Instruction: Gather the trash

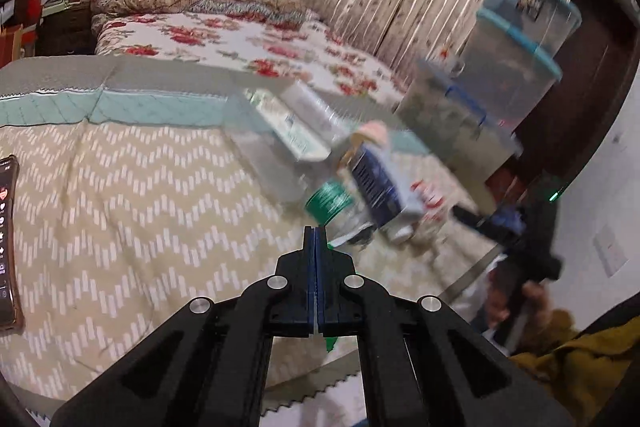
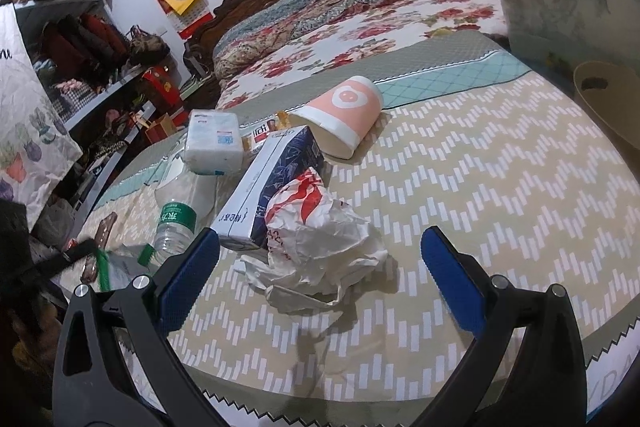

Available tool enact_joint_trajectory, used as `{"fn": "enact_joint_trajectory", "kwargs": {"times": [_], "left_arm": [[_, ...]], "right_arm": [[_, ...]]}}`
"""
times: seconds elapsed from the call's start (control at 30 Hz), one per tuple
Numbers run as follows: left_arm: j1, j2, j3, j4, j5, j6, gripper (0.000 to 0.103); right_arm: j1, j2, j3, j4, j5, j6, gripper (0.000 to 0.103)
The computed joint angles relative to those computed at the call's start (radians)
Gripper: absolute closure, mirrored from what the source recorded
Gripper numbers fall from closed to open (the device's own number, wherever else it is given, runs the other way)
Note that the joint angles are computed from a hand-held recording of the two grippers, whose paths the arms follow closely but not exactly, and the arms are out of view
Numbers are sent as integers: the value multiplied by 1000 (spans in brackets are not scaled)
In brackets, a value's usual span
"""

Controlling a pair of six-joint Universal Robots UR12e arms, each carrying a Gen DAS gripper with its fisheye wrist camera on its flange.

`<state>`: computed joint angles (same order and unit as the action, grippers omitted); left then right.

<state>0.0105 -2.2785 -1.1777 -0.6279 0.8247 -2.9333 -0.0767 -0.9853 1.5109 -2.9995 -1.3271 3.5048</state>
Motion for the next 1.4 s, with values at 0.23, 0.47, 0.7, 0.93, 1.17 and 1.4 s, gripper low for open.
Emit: {"fn": "enact_joint_trajectory", "kwargs": {"times": [0.23,0.47,0.7,0.93,1.17,1.4], "left_arm": [[-4,1,18,3,-39,-5,102],[-15,-11,35,-147,11,45,101],[-21,-14,36,-204,9,76,82],[-18,-10,30,-215,53,52,48],[-18,1,21,-262,74,62,45],[-51,-16,34,-280,116,68,75]], "right_arm": [[-6,10,-18,32,2,-6,3],[-8,16,-24,49,16,-9,3],[0,13,-18,30,-8,-21,3],[0,12,-15,29,-7,-20,3],[0,17,-15,31,8,-16,3],[-9,18,-9,21,22,4,3]]}}
